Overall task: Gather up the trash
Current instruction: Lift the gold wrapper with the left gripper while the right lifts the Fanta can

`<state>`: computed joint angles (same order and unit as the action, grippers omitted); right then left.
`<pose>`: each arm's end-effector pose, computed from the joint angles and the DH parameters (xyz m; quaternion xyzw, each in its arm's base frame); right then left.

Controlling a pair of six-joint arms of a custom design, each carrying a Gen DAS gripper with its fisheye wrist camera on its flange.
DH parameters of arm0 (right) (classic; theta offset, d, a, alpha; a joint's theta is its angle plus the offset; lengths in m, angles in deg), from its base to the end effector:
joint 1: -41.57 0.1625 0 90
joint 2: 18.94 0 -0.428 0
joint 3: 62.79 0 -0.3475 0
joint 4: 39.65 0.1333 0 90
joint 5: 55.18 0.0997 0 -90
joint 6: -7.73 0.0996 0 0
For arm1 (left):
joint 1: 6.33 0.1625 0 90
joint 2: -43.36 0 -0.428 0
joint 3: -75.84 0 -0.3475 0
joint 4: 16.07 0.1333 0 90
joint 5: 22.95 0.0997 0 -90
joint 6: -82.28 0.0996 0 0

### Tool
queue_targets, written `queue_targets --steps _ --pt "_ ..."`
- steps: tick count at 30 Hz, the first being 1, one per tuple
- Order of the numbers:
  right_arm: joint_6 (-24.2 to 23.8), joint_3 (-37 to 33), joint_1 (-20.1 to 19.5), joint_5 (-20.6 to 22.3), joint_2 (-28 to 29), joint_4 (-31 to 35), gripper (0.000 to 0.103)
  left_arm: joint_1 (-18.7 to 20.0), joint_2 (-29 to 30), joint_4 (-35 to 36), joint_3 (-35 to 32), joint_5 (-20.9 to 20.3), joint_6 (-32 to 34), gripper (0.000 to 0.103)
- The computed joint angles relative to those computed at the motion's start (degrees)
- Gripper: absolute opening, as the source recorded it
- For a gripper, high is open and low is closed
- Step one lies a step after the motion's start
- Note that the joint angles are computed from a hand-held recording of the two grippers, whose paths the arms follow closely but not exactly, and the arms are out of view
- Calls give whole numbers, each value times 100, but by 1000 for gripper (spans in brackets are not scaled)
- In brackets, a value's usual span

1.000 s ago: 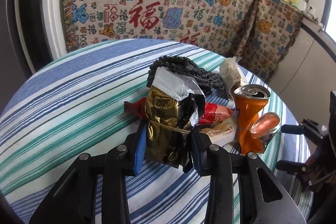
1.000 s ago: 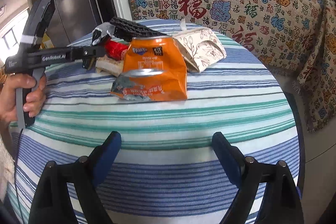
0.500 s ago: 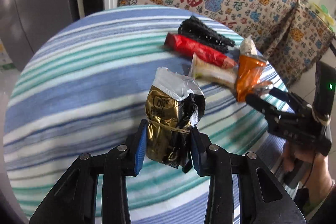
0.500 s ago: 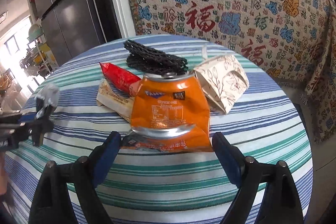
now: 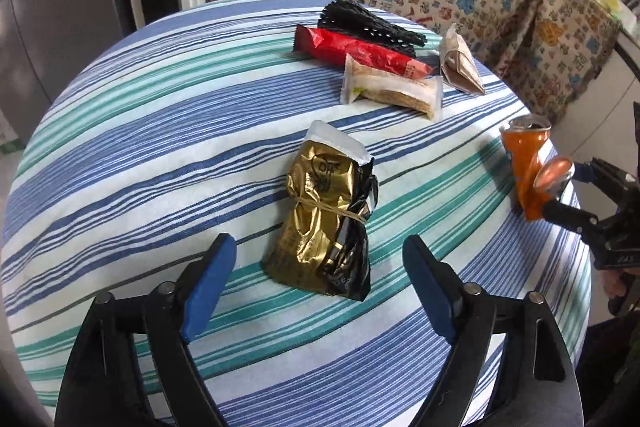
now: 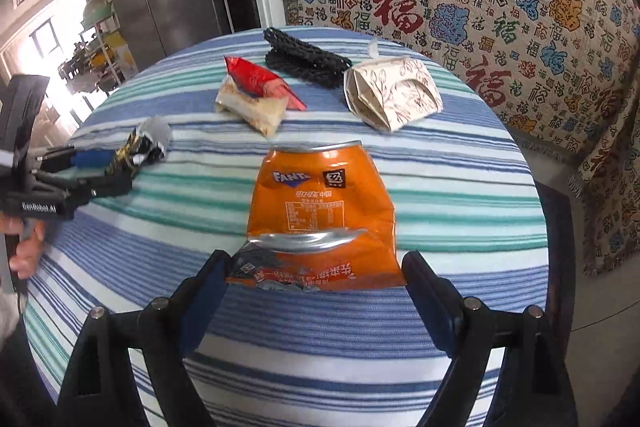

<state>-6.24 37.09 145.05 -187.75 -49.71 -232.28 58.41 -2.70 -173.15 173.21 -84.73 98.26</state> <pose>0.2075 -0.5830 0.0507 0.1100 -0.8916 0.2672 0.3487 -0.1074 -0.6504 0.1421 0.3070 0.9109 -0.1521 0.2299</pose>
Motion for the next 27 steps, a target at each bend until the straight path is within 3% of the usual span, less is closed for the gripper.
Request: queue_targets --steps 5,12,15,20,23,25,27 --pt "21 351 -88 24 -179 -106 89 -25 86 3 -29 -45 321 101" --pt "156 312 -123 -58 -164 47 91 -64 351 -310 -198 329 727 102" --pt "323 341 -154 197 -311 371 92 -52 396 -460 -195 425 927 102" --pt "276 563 -173 647 -610 85 95 -28 397 -591 -172 411 981 101" --pt "357 584 -207 568 -622 -165 95 -36 388 -784 -110 464 949 94" --pt "300 543 -208 556 -575 -184 95 -28 361 -927 -57 433 956 83" --pt "70 469 -154 491 -486 -200 95 -19 334 -971 -48 371 926 64"
